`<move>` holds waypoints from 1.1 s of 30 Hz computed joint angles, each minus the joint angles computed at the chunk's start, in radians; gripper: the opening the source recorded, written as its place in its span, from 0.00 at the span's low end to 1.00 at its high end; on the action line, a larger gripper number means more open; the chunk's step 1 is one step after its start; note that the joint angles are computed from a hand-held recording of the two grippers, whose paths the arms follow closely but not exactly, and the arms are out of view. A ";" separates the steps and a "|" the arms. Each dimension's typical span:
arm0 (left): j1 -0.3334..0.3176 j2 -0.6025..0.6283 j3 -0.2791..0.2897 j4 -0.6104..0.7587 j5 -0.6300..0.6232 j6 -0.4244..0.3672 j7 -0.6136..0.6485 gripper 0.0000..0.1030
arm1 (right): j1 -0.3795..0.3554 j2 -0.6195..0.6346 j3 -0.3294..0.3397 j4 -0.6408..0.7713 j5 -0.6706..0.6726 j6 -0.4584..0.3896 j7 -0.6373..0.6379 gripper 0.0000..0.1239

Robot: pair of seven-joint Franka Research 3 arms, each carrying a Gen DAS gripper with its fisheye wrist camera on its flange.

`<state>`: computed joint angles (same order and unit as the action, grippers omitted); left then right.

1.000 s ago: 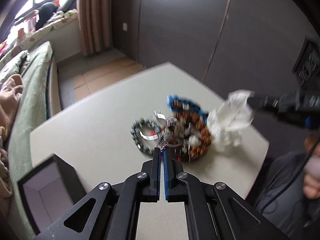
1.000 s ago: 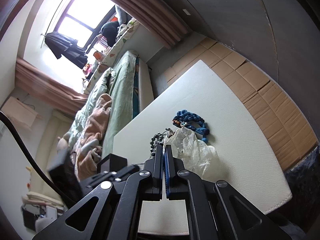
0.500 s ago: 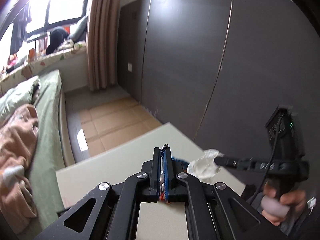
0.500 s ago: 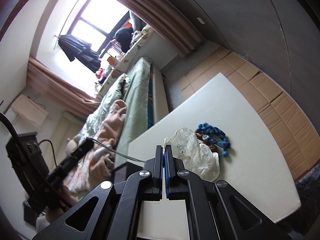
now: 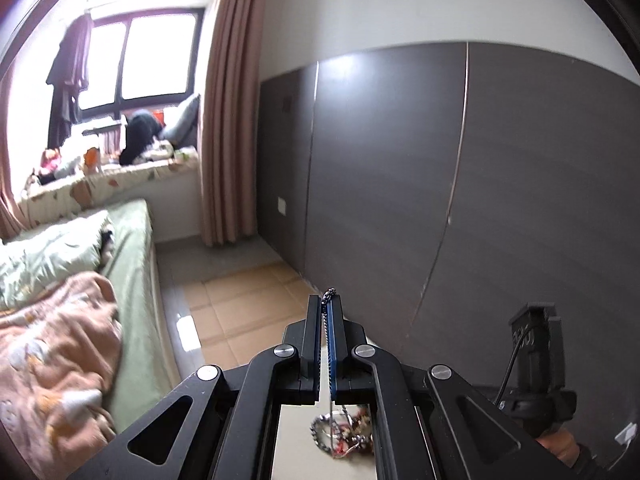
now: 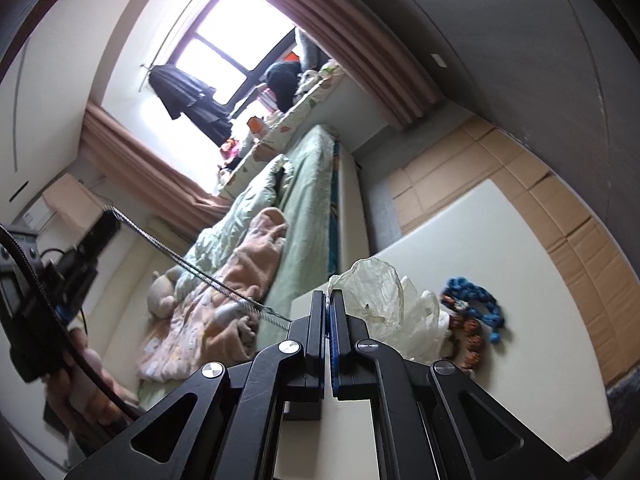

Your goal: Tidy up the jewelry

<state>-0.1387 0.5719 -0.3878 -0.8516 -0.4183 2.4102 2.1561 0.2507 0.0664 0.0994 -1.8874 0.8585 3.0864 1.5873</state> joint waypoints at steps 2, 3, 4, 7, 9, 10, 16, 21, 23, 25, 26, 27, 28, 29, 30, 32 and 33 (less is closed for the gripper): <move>0.005 -0.001 -0.002 0.015 -0.006 0.002 -0.003 0.02 | 0.000 0.012 0.005 0.030 0.004 -0.010 -0.018 0.03; 0.008 -0.005 -0.003 0.020 -0.010 0.009 -0.003 0.02 | -0.002 0.018 0.008 0.046 0.010 -0.014 -0.031 0.03; 0.009 -0.008 -0.001 0.024 -0.009 0.016 -0.002 0.02 | -0.003 0.023 0.010 0.057 0.014 -0.016 -0.040 0.03; 0.012 -0.023 -0.001 0.023 -0.009 0.038 0.006 0.02 | -0.009 0.048 0.023 0.115 0.038 -0.034 -0.087 0.03; 0.014 -0.037 0.000 0.016 -0.010 0.062 0.013 0.02 | -0.006 0.066 0.026 0.148 0.024 -0.048 -0.085 0.03; 0.014 -0.039 0.001 0.018 -0.009 0.068 0.015 0.02 | -0.006 0.077 0.029 0.168 0.021 -0.056 -0.088 0.03; 0.031 -0.053 0.009 0.037 -0.004 0.098 0.019 0.02 | -0.008 0.143 0.056 0.278 0.008 -0.125 -0.119 0.03; 0.052 -0.059 0.021 0.035 0.005 0.119 0.012 0.02 | -0.004 0.220 0.078 0.388 -0.016 -0.198 -0.133 0.03; 0.059 -0.053 0.024 0.043 0.010 0.120 0.006 0.02 | 0.007 0.263 0.077 0.443 -0.049 -0.237 -0.108 0.03; 0.069 -0.055 0.026 0.039 0.010 0.127 0.002 0.02 | 0.020 0.306 0.073 0.498 -0.091 -0.275 -0.074 0.03; 0.073 -0.055 0.027 0.042 0.011 0.126 -0.003 0.02 | 0.023 0.327 0.076 0.523 -0.105 -0.293 -0.061 0.03; 0.077 -0.050 0.028 0.049 0.011 0.125 -0.008 0.02 | 0.022 0.342 0.080 0.540 -0.112 -0.305 -0.055 0.03; 0.080 -0.044 0.029 0.055 0.013 0.125 -0.013 0.02 | 0.025 0.372 0.083 0.574 -0.125 -0.331 -0.042 0.03; 0.080 -0.034 0.031 0.070 0.017 0.121 -0.019 0.02 | 0.025 0.390 0.087 0.593 -0.133 -0.345 -0.035 0.03; 0.078 -0.028 0.032 0.079 0.022 0.119 -0.025 0.02 | 0.028 0.416 0.089 0.620 -0.143 -0.364 -0.021 0.03; 0.086 -0.025 0.027 0.082 0.020 0.116 -0.025 0.02 | 0.029 0.463 0.095 0.675 -0.158 -0.412 0.004 0.04; 0.089 -0.023 0.026 0.082 0.019 0.114 -0.023 0.02 | 0.029 0.488 0.095 0.707 -0.170 -0.450 0.024 0.11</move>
<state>-0.0500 0.5492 -0.3622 -0.7698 -0.3991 2.5237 2.1327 0.2796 0.5541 0.1940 -1.1804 0.6889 2.6366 1.6118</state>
